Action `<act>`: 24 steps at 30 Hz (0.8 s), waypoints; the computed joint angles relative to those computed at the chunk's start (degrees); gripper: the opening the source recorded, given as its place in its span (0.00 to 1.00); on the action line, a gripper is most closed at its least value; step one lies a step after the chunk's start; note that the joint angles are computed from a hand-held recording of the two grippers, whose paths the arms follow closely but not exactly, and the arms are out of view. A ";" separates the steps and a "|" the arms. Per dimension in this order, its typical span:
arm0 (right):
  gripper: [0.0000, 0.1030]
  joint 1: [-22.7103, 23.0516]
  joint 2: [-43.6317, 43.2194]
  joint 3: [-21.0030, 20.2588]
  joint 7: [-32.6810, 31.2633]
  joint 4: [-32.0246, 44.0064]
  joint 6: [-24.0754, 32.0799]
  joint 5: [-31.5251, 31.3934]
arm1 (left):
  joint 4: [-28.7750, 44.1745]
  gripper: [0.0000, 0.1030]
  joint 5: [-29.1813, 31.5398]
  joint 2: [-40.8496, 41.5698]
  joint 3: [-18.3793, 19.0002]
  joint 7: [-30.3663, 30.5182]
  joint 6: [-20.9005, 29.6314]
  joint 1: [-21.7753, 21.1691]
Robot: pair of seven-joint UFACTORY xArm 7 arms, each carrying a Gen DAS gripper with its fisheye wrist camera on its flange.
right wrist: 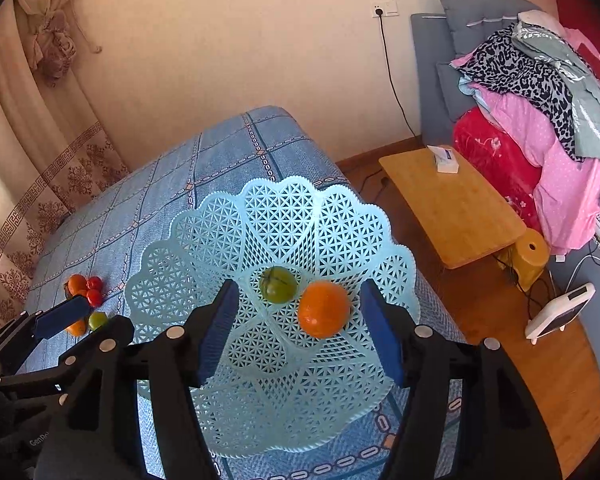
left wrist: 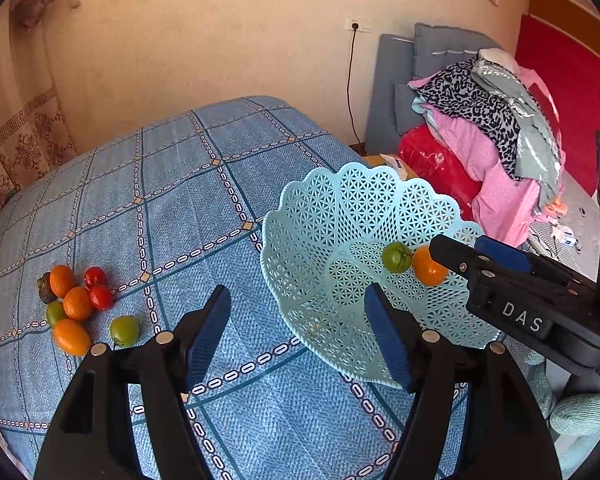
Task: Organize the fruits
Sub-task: 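Move both tools back from the basket toward the fruit cluster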
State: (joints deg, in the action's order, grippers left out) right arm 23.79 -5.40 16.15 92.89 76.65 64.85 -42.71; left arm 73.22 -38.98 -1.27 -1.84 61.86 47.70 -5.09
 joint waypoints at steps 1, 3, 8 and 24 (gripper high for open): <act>0.63 0.02 -0.07 0.02 0.13 -0.01 -0.10 -0.11 | -0.01 0.70 -0.15 -0.10 0.07 0.16 -0.20 0.07; 0.63 0.10 -0.18 0.16 0.61 0.04 -0.25 -0.51 | -0.02 0.70 -0.37 -0.27 0.19 0.37 -0.57 0.20; 0.67 0.48 -0.28 0.79 2.00 0.78 0.16 -2.51 | -0.64 0.86 -1.64 -1.37 0.57 1.58 -2.95 0.26; 0.77 4.08 1.83 3.25 5.51 6.43 -0.20 -11.71 | 5.22 0.93 -4.86 0.27 4.19 2.07 -2.88 5.53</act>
